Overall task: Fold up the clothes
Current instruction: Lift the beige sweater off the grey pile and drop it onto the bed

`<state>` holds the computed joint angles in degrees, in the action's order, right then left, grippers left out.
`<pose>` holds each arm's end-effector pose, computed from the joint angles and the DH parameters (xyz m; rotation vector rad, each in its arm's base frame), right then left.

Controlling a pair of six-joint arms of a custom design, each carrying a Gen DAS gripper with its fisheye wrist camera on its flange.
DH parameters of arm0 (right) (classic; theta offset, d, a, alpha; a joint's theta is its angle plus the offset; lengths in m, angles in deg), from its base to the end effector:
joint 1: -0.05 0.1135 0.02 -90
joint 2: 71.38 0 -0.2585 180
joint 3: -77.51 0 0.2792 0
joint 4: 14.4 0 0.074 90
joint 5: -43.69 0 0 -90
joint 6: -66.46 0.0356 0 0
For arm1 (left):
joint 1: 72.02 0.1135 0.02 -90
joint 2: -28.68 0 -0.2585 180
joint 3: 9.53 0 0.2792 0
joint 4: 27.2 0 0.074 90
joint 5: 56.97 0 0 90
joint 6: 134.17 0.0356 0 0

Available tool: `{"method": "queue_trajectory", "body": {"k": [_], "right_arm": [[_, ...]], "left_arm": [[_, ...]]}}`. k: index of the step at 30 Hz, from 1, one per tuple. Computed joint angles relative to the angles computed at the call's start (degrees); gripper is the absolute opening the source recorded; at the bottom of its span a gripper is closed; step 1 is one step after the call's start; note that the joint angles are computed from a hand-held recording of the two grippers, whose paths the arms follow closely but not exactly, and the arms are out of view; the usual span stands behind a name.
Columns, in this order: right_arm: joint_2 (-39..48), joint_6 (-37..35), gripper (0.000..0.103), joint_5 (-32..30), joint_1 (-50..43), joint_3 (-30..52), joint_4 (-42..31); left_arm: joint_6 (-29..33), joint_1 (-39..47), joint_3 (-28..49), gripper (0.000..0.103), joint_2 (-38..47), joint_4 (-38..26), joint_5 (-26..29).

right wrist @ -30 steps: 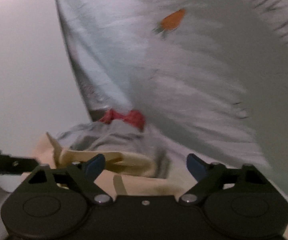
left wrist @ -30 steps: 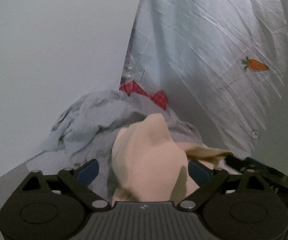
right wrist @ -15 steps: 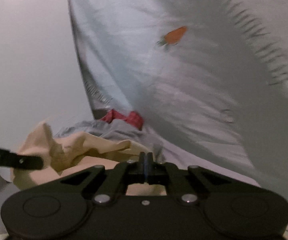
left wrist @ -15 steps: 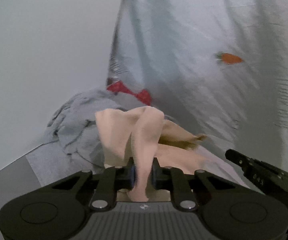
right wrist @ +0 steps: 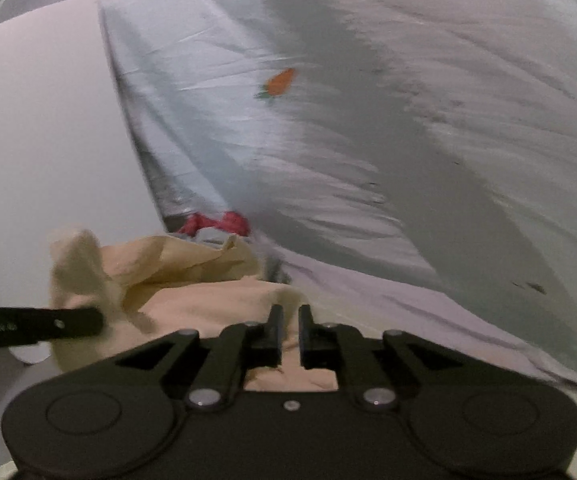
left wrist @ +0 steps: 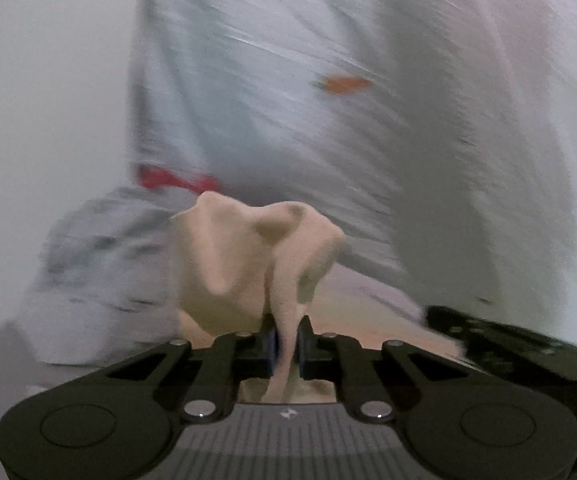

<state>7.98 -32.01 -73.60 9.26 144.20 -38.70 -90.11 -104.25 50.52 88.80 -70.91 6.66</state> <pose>0.3222 0.0688 0.2428 -0.5924 2.1011 0.5331 0.2173 -0.1183 0.2640 -0.4887 2.1928 -0.1949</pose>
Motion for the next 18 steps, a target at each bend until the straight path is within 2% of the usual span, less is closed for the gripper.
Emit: {"method": "queue_trajectory", "body": {"k": [2,4,6,7,9,10,12,14,15,18], "right_arm": [[-1.44,0.83,0.010,1.38,-2.03,-1.74,-0.18],[-2.92,1.02,0.013,3.52,-4.63,-3.66,-1.16],[-3.57,1.32,0.022,6.18,-6.84,-5.18,-2.75],[-3.85,1.61,0.026,6.88,-7.69,-5.93,-3.53],[-4.53,2.89,0.032,7.18,-8.99,-7.91,-4.59],[-5.01,3.87,0.035,6.70,-9.29,-9.08,-4.71],[-5.61,6.75,0.047,4.88,-9.04,-11.31,-3.96],[-5.92,9.92,0.049,3.17,-6.78,-13.63,-2.99],[-5.71,11.60,0.055,2.44,-5.32,-14.82,-2.24],[-2.58,16.77,0.070,6.73,1.87,-15.93,-0.34]], "left_arm": [[1.56,-0.80,0.57,0.013,4.72,5.39,4.71],[0.64,-0.93,1.50,0.021,10.49,8.41,9.06],[0.15,-0.43,2.22,0.042,13.78,8.92,12.13],[0.67,-0.25,1.11,0.048,12.68,9.52,12.24],[1.81,0.12,-1.35,0.068,9.98,10.73,12.25],[2.53,0.48,-2.74,0.071,7.79,10.89,11.94],[2.50,0.32,-5.07,0.075,2.55,8.78,10.02],[1.82,0.24,-6.94,0.079,-2.59,5.43,7.64],[0.83,0.45,-7.65,0.081,-4.43,2.89,5.99],[-2.69,1.47,-9.45,0.082,-7.55,-4.58,2.22]]}}
